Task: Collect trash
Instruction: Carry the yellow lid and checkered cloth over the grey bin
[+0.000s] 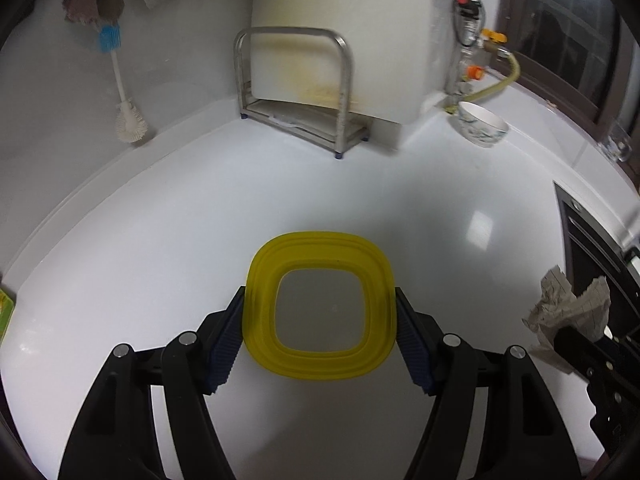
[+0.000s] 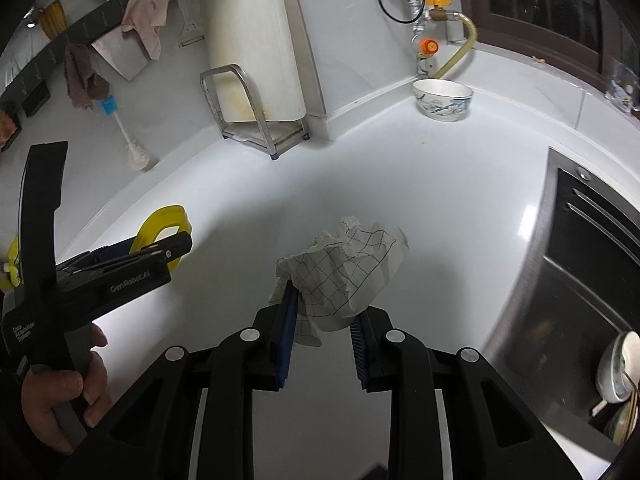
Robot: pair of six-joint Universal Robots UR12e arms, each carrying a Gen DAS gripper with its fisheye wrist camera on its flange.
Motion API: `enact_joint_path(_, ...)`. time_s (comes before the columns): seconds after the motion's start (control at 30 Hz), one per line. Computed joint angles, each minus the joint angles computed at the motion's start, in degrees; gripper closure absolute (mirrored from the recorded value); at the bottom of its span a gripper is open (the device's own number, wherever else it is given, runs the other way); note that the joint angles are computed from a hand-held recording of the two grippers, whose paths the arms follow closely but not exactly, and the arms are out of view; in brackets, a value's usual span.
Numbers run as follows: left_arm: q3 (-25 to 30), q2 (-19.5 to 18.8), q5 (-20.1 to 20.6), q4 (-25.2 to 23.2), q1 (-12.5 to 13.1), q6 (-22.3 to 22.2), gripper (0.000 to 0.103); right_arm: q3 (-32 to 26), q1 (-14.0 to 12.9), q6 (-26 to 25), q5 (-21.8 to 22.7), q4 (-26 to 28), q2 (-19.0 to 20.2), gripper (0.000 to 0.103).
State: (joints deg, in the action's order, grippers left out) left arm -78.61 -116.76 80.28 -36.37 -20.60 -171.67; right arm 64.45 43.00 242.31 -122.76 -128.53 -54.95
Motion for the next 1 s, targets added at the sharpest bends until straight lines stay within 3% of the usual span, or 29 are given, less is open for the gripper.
enact_joint_path(0.43, -10.7, 9.1, -1.0, 2.9, -0.9, 0.3, 0.036, 7.0, 4.0, 3.5, -1.8, 0.1, -5.3, 0.079)
enact_joint_path(0.63, -15.5, 13.2, 2.4, 4.0, -3.0, -1.3, 0.036, 12.2, 5.8, 1.4, -0.6, -2.5, -8.8, 0.079)
enact_joint_path(1.0, -22.9, 20.3, 8.3, 2.7, -7.2, -8.4, 0.036, 20.9, 8.8, -2.7, 2.9, -7.1, -14.8, 0.079)
